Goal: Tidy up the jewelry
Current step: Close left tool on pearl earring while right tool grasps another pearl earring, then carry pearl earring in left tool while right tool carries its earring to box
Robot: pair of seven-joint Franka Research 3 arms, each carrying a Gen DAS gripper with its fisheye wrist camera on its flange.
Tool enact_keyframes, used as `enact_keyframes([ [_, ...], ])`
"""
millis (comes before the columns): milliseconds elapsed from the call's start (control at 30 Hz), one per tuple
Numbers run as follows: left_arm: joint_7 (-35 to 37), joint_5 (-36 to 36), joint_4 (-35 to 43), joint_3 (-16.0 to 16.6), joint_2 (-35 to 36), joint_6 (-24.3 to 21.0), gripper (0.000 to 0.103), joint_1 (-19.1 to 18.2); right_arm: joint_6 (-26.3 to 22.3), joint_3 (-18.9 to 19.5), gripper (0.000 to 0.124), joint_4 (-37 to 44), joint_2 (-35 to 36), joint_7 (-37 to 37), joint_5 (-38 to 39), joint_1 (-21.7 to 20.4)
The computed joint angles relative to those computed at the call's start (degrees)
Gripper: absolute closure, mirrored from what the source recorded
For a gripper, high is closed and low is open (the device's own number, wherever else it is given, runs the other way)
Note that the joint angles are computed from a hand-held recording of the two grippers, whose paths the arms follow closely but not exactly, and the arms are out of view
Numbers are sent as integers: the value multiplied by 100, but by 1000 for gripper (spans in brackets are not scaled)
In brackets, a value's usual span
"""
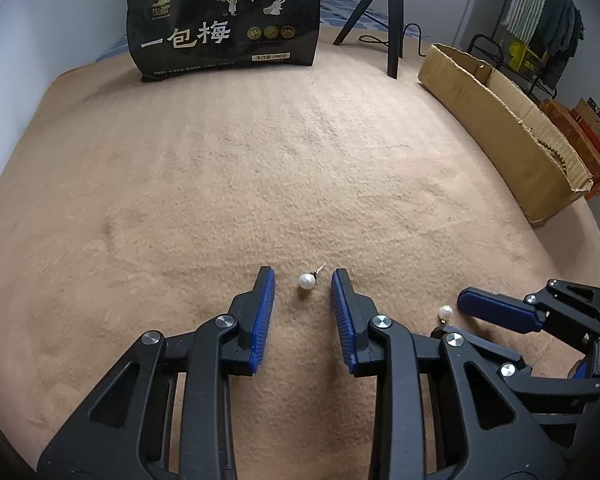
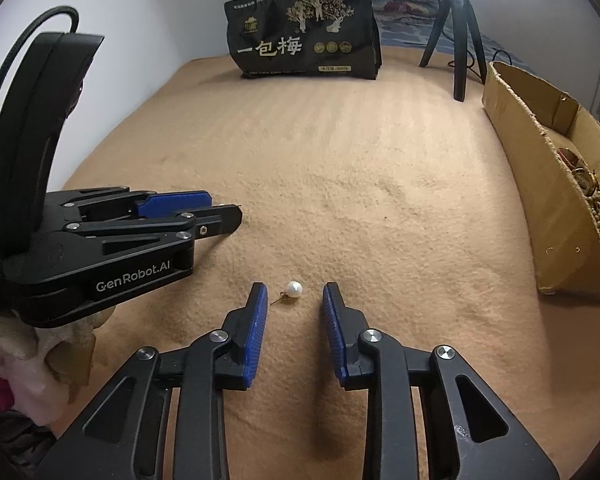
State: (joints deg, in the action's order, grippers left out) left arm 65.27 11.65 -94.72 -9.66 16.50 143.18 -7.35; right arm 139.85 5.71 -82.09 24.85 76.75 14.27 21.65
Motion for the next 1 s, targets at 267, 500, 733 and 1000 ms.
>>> enact_keyframes([
  [267, -29, 90, 26, 20, 41, 0, 84, -20, -76, -23, 115, 146, 112, -53, -165, 74],
  [500, -68, 110, 5, 21, -3, -65, 97, -21, -37, -5, 121, 69, 46, -119, -159, 87],
  [733, -176, 153, -102, 38, -185, -51, 97, -13, 102, 6, 121, -60, -115, -150, -41, 23],
  [1000, -309, 208, -145, 19, -399, 27, 97, -39, 251, 15, 121, -158, -327, -254, 94, -81],
])
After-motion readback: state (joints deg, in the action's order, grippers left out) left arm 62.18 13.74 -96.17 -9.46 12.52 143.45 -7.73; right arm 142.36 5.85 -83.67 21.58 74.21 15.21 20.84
